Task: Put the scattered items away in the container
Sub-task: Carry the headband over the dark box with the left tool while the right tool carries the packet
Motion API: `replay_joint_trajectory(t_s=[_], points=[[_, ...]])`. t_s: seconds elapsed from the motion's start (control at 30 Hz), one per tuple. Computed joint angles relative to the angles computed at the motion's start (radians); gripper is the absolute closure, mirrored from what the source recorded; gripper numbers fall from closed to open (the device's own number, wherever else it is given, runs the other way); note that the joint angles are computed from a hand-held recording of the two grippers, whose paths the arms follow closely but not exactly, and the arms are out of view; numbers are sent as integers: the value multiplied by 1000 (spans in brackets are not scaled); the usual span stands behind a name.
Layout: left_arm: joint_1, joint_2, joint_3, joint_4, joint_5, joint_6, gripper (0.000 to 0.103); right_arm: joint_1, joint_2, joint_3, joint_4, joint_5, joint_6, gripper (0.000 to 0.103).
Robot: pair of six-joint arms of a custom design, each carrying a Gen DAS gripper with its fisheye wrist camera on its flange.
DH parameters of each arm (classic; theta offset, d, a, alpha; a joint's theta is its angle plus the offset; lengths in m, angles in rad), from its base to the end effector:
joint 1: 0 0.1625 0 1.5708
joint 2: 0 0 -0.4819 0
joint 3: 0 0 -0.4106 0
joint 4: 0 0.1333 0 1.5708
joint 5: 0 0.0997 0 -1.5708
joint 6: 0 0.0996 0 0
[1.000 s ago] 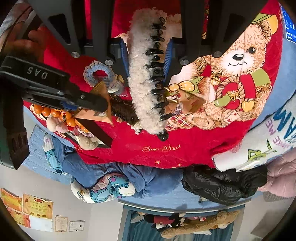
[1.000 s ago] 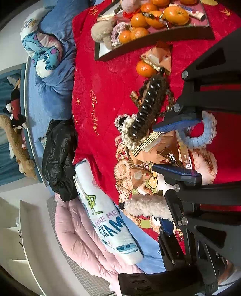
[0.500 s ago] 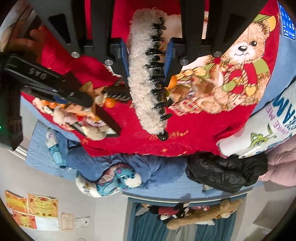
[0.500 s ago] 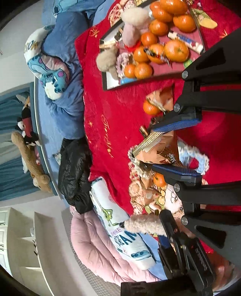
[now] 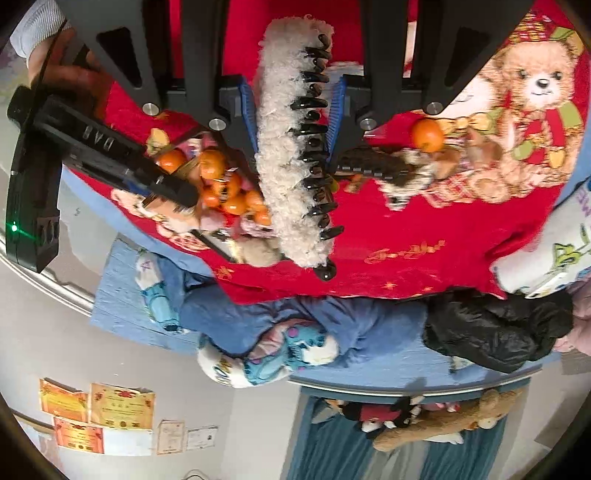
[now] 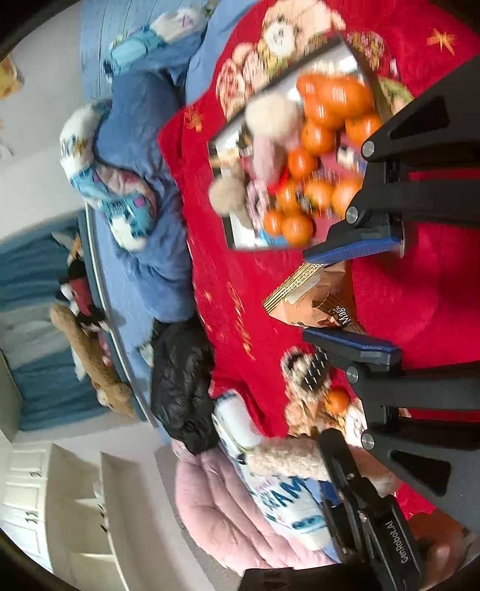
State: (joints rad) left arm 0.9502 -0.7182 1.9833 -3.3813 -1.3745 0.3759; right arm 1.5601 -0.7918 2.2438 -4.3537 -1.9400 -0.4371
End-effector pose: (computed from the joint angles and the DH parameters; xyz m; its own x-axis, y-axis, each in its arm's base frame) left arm -0.2377 -0.5951 0.0562 -0.6144 0.7093 -0.3455 0.7770 0.4678 -0.4213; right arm 0.0920 -0.5022 0.1725 -0.8426 0.2260 0.4889 -0.3909 0.3679 -0.8437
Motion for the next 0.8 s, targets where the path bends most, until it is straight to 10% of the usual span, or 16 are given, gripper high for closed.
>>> replay_joint_trajectory(t_s=[0.43,0.8], points=[[-52,84,-34,48,-115,-50,69,-136,-146,149,-27,73,106,68],[-73,116,1,82,-109,-53,70,-130,-120,196,-28,-7,23,58]])
